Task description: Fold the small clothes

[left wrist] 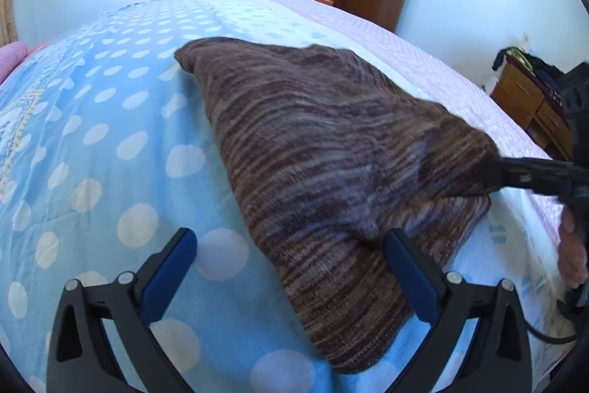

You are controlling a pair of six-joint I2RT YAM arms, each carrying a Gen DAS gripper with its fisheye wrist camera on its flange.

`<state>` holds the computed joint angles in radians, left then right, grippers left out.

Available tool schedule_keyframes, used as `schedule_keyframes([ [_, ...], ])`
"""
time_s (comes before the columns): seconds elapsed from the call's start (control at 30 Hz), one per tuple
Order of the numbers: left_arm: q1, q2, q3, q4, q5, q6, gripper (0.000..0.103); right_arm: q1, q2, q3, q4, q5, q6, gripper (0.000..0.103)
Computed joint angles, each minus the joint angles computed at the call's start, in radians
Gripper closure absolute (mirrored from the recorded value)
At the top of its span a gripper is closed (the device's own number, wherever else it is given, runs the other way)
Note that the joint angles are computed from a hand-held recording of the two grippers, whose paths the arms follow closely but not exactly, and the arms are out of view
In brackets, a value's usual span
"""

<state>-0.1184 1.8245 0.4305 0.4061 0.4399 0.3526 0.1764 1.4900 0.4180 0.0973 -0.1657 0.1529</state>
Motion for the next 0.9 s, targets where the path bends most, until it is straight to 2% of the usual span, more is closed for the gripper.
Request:
schedule_keyframes([
  [0.03,-0.001,-0.009,-0.008,-0.013,-0.003,0.009,0.000,0.000,0.024,-0.004,0.005,0.028,0.006,0.100],
  [0.13,0.020,-0.028,-0.032,-0.008,-0.004,0.011,0.000,-0.121,0.013,-0.038,-0.022,-0.161,0.027,0.101],
  [0.23,0.051,-0.024,-0.036,-0.012,0.019,0.024,0.000,-0.188,0.022,-0.055,-0.053,-0.192,0.016,0.101],
  [0.33,0.039,-0.021,-0.041,-0.001,-0.003,0.023,0.000,-0.190,0.054,-0.048,-0.036,-0.188,0.000,0.101],
  [0.4,0.022,-0.020,-0.048,0.021,-0.029,0.018,0.000,-0.150,0.025,-0.035,-0.066,-0.141,0.015,0.100],
  [0.53,0.018,-0.021,-0.045,0.020,-0.031,0.012,0.000,0.001,-0.150,-0.038,-0.086,0.130,0.095,0.087],
  [0.63,0.018,-0.026,-0.050,0.022,-0.034,0.013,0.000,0.128,-0.205,-0.009,-0.053,0.236,0.124,0.086],
  [0.77,0.014,-0.026,-0.054,0.028,-0.038,0.009,0.000,0.258,-0.033,0.089,0.036,0.226,0.087,0.072],
  [0.83,0.014,-0.025,-0.052,0.030,-0.040,0.010,0.000,0.295,0.119,0.160,0.073,0.200,0.064,0.072],
  [0.9,0.015,-0.024,-0.053,0.031,-0.040,0.010,0.000,0.322,0.247,0.227,0.078,0.232,0.041,0.072],
])
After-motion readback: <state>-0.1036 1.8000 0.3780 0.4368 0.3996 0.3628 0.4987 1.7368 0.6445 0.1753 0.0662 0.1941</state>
